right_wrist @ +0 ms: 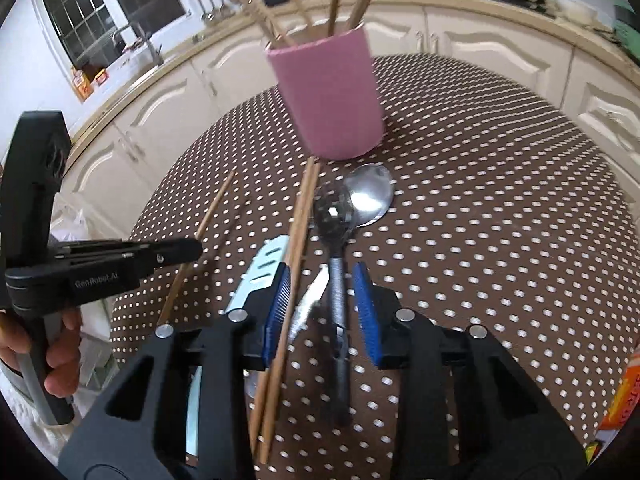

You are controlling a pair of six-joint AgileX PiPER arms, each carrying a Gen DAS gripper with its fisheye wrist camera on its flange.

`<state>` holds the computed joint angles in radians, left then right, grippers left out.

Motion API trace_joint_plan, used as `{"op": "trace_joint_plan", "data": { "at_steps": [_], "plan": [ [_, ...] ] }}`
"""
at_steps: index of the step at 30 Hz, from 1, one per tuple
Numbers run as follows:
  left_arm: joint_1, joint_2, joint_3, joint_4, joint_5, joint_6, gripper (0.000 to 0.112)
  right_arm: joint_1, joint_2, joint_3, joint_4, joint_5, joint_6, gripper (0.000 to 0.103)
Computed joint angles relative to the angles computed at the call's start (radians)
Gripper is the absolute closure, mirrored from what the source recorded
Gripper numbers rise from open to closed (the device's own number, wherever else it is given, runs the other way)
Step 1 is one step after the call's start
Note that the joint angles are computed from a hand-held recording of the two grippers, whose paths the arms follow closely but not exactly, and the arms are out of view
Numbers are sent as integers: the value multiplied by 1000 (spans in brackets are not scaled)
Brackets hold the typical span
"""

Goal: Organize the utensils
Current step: 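Grasp a chopstick with the left gripper while the right gripper grasps another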

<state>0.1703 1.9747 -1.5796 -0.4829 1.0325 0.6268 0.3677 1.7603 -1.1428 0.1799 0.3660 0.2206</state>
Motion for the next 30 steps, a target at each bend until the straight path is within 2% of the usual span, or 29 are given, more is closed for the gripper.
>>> {"op": "trace_joint_plan", "data": {
  "at_steps": [5, 7, 13, 14, 22, 27, 30],
  "plan": [
    [23, 52, -91, 4, 52, -5, 107, -21, 84, -140, 86, 119, -75, 79],
    [12, 40, -49, 2, 22, -2, 107, -19, 123, -208, 59, 181, -57, 81],
    [-4, 75, -94, 10, 30, -23, 107, -12, 238, -393, 37, 351, -33, 83],
    [-7, 64, -60, 4, 9, -12, 107, -12, 253, -419, 36, 373, -27, 83],
    [6, 93, -56, -24, 0, 14, 107, -16, 320, -554, 45, 505, -8, 83],
    [-19, 134, -129, -16, 21, -34, 107, -53, 359, -631, 58, 573, -24, 83],
    [-28, 155, -170, -8, 41, -50, 107, -75, 362, -637, 98, 586, -43, 83]
  ]
}}
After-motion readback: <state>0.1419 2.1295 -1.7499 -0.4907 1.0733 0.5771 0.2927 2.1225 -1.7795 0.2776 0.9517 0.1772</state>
